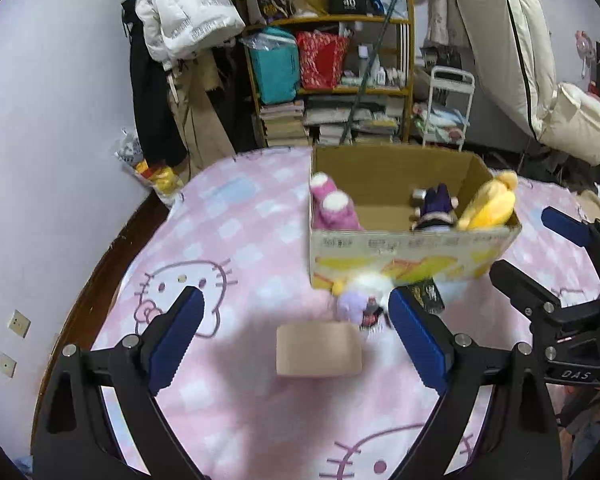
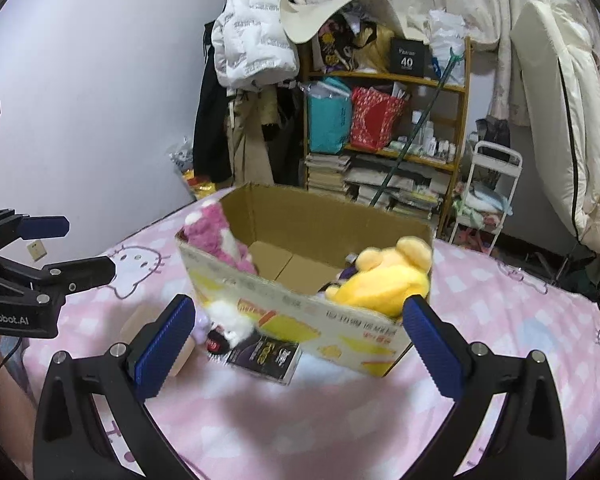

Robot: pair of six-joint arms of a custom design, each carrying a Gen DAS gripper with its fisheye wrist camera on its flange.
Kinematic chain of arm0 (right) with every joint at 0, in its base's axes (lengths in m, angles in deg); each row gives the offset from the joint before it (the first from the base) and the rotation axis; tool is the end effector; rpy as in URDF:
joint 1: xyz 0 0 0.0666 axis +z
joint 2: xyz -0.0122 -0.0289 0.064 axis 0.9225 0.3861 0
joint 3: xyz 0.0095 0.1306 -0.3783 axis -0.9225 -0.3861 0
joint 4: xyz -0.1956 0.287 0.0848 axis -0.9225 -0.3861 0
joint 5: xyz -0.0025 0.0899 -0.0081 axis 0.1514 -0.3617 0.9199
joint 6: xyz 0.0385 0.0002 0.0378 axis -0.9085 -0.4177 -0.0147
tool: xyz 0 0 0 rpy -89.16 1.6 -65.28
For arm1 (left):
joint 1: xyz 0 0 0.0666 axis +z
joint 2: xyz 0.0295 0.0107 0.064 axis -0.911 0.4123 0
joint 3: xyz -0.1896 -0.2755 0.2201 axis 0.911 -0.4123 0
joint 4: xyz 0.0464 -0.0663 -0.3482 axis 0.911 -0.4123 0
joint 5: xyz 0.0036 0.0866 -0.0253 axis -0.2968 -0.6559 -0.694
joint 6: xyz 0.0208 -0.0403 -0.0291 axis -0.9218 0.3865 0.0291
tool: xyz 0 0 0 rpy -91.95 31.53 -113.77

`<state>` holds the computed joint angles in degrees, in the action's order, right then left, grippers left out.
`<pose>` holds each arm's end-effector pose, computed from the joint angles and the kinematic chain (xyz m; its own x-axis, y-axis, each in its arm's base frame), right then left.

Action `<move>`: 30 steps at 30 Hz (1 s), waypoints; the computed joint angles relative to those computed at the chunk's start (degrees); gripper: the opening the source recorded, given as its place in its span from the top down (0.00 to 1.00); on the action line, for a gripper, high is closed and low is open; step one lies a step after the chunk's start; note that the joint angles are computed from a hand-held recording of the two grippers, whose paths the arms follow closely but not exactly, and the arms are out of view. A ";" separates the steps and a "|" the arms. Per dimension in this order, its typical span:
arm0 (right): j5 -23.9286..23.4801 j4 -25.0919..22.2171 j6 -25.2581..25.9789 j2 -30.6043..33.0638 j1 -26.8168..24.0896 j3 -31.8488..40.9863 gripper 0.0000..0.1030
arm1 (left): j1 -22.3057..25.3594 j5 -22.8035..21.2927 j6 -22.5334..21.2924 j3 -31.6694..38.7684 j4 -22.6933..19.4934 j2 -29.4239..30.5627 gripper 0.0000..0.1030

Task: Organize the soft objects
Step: 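Withdraw both tools from the box toward the remaining items on the bed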

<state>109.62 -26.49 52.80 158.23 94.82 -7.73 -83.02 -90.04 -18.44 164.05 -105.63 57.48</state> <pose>0.3857 0.1857 0.4631 -0.5398 0.0025 -0.8418 -0.0159 0.9998 0.0131 0.4329 -0.1344 0.5085 -0.6442 0.3111 -0.6988 0.3400 0.9348 0.1027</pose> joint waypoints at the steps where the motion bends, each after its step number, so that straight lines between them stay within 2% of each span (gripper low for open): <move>1: -0.21 -0.31 -0.28 0.09 0.01 -0.08 0.00 | 0.17 0.43 -0.27 -0.13 -0.24 -0.05 0.10; 18: -4.52 -3.60 -2.40 3.08 -0.63 -0.41 0.00 | 2.10 1.78 0.17 1.41 -5.81 4.57 0.10; 30: -7.29 -4.83 -3.07 6.01 -1.70 0.61 0.00 | 2.52 1.78 -0.49 3.14 -7.68 7.79 0.10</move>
